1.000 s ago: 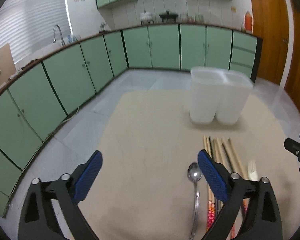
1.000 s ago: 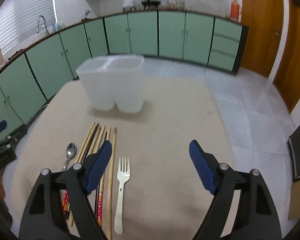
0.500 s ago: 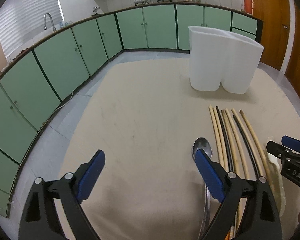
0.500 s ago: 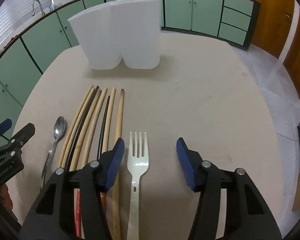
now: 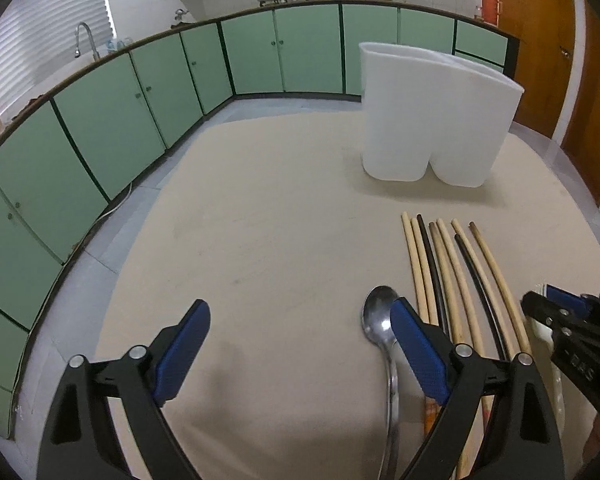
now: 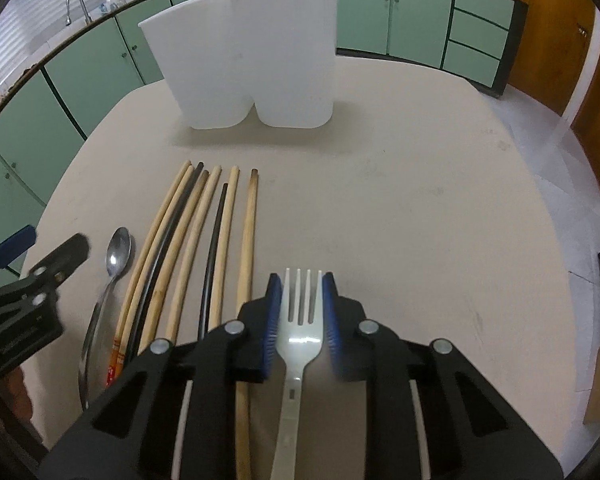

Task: Organize utensils
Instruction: 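Lower the right tool onto the white fork and close on it while the left tool approaches the spoon, then close the left tool on the metal spoon handle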

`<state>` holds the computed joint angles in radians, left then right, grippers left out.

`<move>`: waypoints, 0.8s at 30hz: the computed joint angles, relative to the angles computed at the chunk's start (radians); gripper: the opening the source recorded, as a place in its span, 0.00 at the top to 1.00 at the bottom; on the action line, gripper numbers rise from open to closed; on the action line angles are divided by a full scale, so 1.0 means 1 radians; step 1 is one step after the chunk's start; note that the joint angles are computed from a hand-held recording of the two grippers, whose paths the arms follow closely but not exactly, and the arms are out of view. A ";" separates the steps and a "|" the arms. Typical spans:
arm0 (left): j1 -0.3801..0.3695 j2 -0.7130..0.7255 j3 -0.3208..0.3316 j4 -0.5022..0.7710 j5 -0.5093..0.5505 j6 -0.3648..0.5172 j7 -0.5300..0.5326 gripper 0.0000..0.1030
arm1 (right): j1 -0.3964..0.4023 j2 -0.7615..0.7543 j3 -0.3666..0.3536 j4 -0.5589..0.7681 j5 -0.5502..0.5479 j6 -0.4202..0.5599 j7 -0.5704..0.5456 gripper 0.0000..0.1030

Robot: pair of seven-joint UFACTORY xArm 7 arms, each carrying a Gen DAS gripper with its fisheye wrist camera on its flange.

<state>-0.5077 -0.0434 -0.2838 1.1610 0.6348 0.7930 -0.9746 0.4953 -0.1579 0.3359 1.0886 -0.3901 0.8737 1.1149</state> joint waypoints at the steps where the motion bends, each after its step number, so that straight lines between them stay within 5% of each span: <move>1: 0.001 0.014 0.001 0.011 -0.004 0.000 0.001 0.13 | 0.001 -0.009 -0.004 -0.009 0.008 -0.008 -0.007 0.81; 24: -0.006 0.095 0.056 0.057 -0.164 -0.063 0.091 0.22 | -0.020 -0.023 0.005 -0.033 0.010 -0.030 -0.031 0.80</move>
